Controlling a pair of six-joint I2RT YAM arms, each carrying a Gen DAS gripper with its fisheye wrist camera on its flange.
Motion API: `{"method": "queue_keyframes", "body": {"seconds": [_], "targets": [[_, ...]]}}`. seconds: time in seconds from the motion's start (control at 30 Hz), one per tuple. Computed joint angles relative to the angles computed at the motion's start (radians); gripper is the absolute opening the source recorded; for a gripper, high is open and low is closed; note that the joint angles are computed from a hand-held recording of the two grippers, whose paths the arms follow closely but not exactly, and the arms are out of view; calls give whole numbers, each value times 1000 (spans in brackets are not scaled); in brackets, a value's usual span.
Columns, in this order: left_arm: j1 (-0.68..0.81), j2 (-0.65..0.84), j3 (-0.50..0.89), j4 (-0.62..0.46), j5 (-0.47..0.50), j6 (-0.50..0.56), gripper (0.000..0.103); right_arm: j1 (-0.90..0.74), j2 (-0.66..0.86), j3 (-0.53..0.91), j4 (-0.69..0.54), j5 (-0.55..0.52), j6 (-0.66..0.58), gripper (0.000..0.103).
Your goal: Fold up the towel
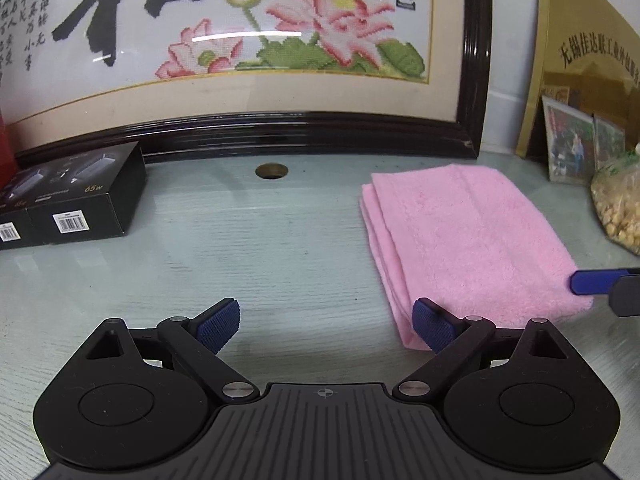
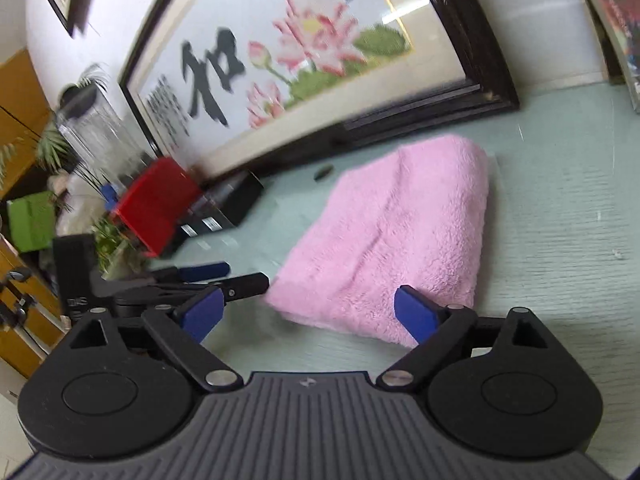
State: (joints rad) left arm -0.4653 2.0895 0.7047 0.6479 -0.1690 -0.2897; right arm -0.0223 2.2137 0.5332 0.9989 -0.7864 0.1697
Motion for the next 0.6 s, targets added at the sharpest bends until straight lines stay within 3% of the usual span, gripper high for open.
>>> {"method": "queue_keyframes", "body": {"seconds": [0.03,0.13,0.27,0.43,0.6], "targets": [[11,-14,-26,32,18,-8,95,-1,-3,-27,41,35,-7,95],[11,-42,-128,179,21,-23,96,46,10,-136,238,278,-24,96],[-67,-30,-203,326,-50,-10,97,126,15,-216,303,520,-51,98],[-224,-10,-223,382,-168,1,98,262,-13,-247,224,743,-63,102],[-338,21,-183,338,-255,-8,103,333,26,-246,200,846,-42,103]]}}
